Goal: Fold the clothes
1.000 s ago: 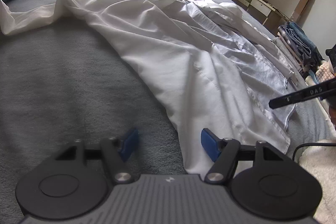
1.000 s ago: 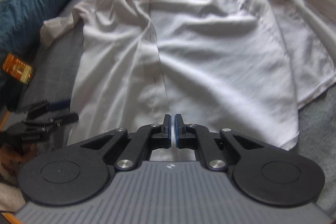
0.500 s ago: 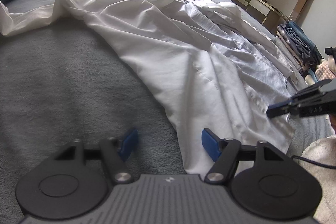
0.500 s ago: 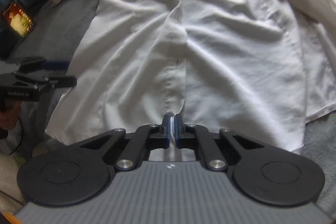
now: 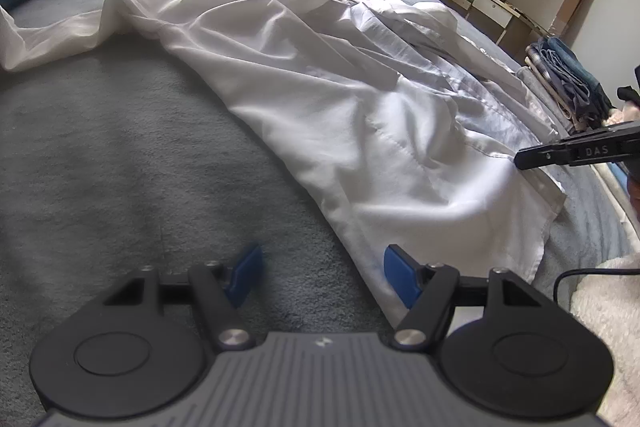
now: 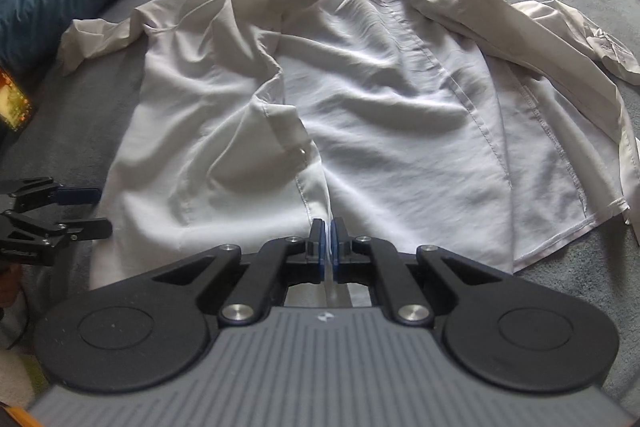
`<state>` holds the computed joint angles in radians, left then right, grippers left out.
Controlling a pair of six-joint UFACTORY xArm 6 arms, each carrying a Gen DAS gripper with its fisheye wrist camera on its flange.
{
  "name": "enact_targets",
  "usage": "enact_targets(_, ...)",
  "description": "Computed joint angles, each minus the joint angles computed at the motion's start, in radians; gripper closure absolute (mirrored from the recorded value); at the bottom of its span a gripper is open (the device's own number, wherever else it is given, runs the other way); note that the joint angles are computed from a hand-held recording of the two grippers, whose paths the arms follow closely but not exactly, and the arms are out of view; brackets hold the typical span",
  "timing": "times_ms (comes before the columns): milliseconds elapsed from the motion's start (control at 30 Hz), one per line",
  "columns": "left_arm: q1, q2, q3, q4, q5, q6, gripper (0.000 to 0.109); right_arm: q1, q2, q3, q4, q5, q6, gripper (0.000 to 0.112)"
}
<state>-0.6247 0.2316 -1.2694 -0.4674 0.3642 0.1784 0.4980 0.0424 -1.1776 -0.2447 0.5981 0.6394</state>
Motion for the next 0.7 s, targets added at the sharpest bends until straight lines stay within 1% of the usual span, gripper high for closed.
enact_targets(200, -0.003, -0.002, 0.005, 0.007, -0.003, 0.008, 0.039, 0.002, 0.006, 0.001, -0.097, 0.029, 0.050, 0.111)
enact_targets(267, -0.004, -0.002, 0.006, 0.013, -0.003, 0.009, 0.038, 0.002, 0.011, 0.004, -0.102, 0.037, 0.051, 0.110)
enact_targets(333, -0.004, -0.004, 0.006, 0.023, 0.001, 0.006, 0.038, 0.000, 0.017, 0.010, -0.073, 0.037, 0.034, 0.108)
enact_targets(433, 0.001, -0.016, 0.014, 0.037, -0.002, -0.003, 0.038, 0.001, 0.015, 0.018, -0.109, 0.044, 0.064, 0.107)
enact_targets(500, 0.005, -0.028, 0.027, 0.059, -0.022, -0.024, 0.038, -0.001, 0.004, 0.025, -0.127, 0.049, 0.094, 0.101)
enact_targets(567, 0.010, -0.038, 0.034, 0.055, -0.046, -0.025, 0.038, -0.005, -0.019, 0.038, -0.150, 0.041, 0.123, 0.092)
enact_targets(633, 0.013, -0.035, 0.026, 0.009, -0.063, 0.016, 0.038, -0.010, -0.047, 0.052, -0.193, 0.023, 0.158, 0.088)
enact_targets(700, 0.008, -0.020, -0.001, -0.073, -0.067, 0.090, 0.038, -0.016, -0.069, 0.061, -0.238, -0.009, 0.200, 0.087)
